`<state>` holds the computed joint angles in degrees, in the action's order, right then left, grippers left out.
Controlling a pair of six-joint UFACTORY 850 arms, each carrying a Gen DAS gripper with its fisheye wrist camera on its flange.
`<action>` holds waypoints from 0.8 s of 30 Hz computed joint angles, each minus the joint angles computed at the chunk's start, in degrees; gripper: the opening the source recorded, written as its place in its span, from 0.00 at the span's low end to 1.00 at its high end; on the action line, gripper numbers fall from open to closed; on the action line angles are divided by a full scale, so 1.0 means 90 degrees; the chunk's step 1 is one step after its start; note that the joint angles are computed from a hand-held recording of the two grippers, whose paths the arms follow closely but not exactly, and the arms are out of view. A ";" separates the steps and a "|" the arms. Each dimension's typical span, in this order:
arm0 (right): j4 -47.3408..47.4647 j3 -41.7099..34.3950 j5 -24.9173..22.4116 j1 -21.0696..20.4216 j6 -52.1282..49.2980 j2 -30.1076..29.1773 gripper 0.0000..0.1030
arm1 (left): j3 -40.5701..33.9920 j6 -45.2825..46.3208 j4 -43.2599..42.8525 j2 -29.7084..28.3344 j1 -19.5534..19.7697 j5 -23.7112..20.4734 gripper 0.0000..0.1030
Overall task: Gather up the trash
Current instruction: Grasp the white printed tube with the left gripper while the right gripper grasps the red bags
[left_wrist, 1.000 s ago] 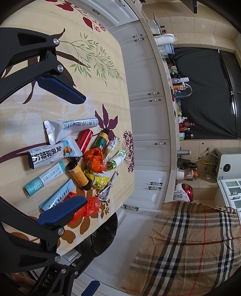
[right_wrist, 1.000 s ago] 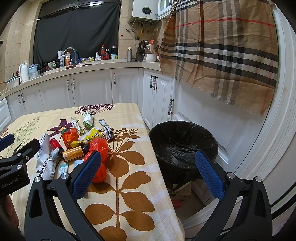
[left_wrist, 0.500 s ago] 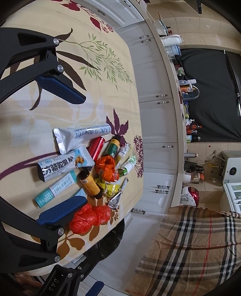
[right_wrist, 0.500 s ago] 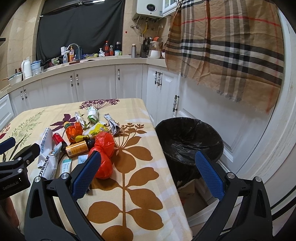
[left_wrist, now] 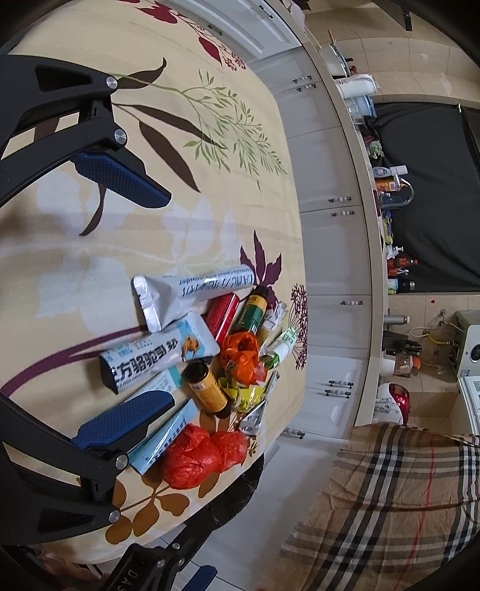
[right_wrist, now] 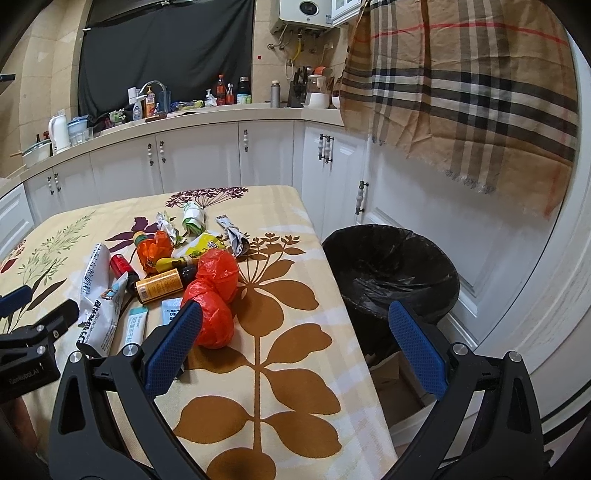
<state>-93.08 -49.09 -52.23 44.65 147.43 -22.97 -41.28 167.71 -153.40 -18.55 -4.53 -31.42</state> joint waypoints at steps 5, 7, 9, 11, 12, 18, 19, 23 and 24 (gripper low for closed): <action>-0.0122 0.0035 0.0087 -0.0026 0.0101 -0.0007 0.94 | 0.0028 0.0200 -0.0061 -0.0040 -0.0180 -0.0006 0.93; -0.0140 0.0057 0.0083 -0.0032 0.0122 0.0008 0.94 | 0.0039 0.0353 -0.0205 -0.0048 -0.0262 -0.0009 0.93; -0.0178 0.0095 0.0086 -0.0057 0.0178 0.0030 0.93 | 0.0046 0.0501 -0.0355 -0.0053 -0.0320 -0.0025 0.85; -0.0243 0.0149 0.0116 -0.0085 0.0288 0.0057 0.93 | 0.0006 0.0494 -0.0303 -0.0083 -0.0359 0.0054 0.65; -0.0279 0.0180 0.0137 -0.0104 0.0339 0.0077 0.93 | -0.0036 0.0459 -0.0265 -0.0111 -0.0380 0.0146 0.64; -0.0405 0.0267 0.0187 -0.0125 0.0524 0.0115 0.93 | -0.0071 0.0325 0.0050 -0.0201 -0.0437 0.0226 0.51; -0.0401 0.0265 0.0187 -0.0123 0.0524 0.0113 0.93 | -0.0090 0.0267 0.0132 -0.0226 -0.0440 0.0241 0.47; -0.0405 0.0267 0.0210 -0.0123 0.0545 0.0102 0.93 | -0.0142 0.0050 0.0321 -0.0302 -0.0433 0.0326 0.28; -0.0408 0.0270 0.0206 -0.0122 0.0552 0.0098 0.93 | -0.0137 -0.0025 0.0376 -0.0299 -0.0418 0.0309 0.25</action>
<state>-96.76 -46.66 -50.38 43.55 152.40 -22.09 -42.51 167.48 -150.02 -21.24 -8.29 -28.64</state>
